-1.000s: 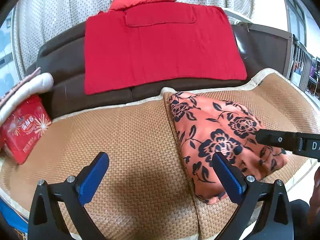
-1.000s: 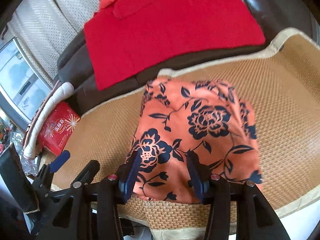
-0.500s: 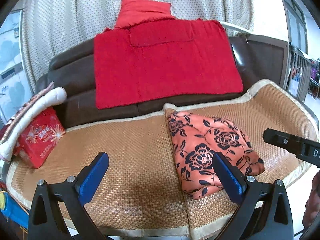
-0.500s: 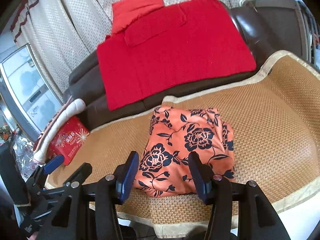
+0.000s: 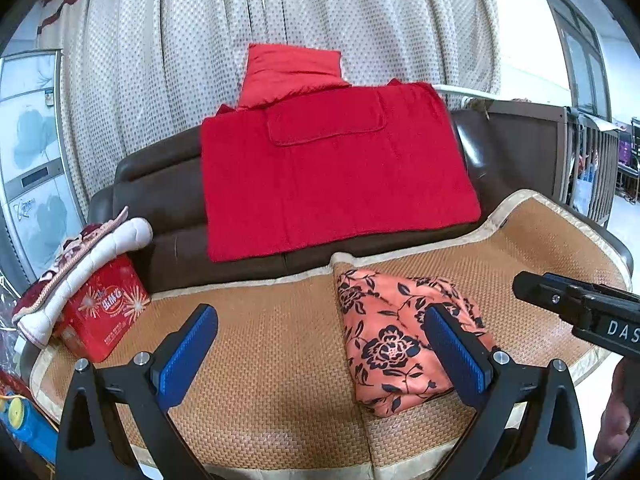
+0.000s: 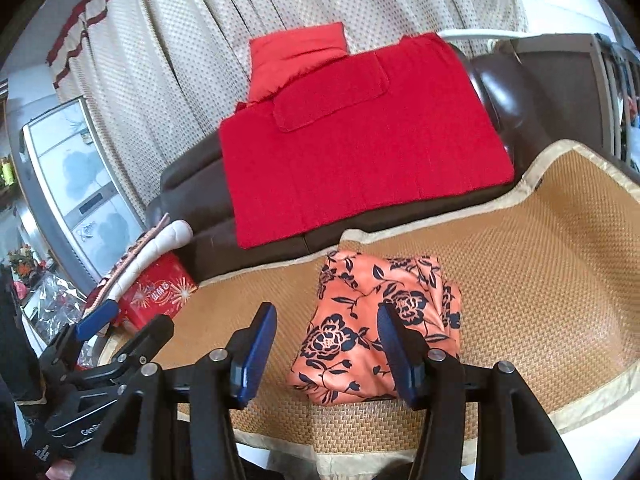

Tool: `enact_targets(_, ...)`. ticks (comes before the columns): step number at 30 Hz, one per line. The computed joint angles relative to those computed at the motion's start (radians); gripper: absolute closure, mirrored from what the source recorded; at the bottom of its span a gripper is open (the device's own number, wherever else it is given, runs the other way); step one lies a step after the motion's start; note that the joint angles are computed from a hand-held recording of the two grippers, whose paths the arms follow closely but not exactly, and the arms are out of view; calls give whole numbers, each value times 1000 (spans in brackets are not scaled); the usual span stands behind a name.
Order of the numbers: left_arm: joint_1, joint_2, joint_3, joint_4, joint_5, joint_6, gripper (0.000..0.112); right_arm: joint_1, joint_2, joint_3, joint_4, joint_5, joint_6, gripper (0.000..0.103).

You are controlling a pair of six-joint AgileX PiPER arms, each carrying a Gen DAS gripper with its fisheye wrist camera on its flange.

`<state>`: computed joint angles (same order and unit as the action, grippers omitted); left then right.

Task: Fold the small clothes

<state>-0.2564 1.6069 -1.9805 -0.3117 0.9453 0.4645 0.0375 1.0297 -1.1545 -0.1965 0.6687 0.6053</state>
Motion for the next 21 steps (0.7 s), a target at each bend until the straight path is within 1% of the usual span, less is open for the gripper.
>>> enact_targets(5, 3, -10, -16, -15, 10, 1, 10, 23, -16, -9, -40, 12, 26, 45)
enact_targets(10, 2, -22, -2, -20, -1, 2, 10, 16, -22, -6, -27, 12, 10, 45)
enact_targets(14, 8, -19, -8, -26, 9, 4, 10, 18, -18, -4, -24, 7, 7, 45)
enact_targets(16, 9, -25, 1, -24, -2, 2, 10, 15, -15, -5, -10, 4, -7, 45)
enact_targets(19, 8, -17, -20, -10, 23, -7, 10, 26, -13, -2, -25, -1, 5, 45)
enact_targets(21, 11, -21, -15, -14, 18, -4, 10, 28, -11, 0, -24, -5, 3, 45)
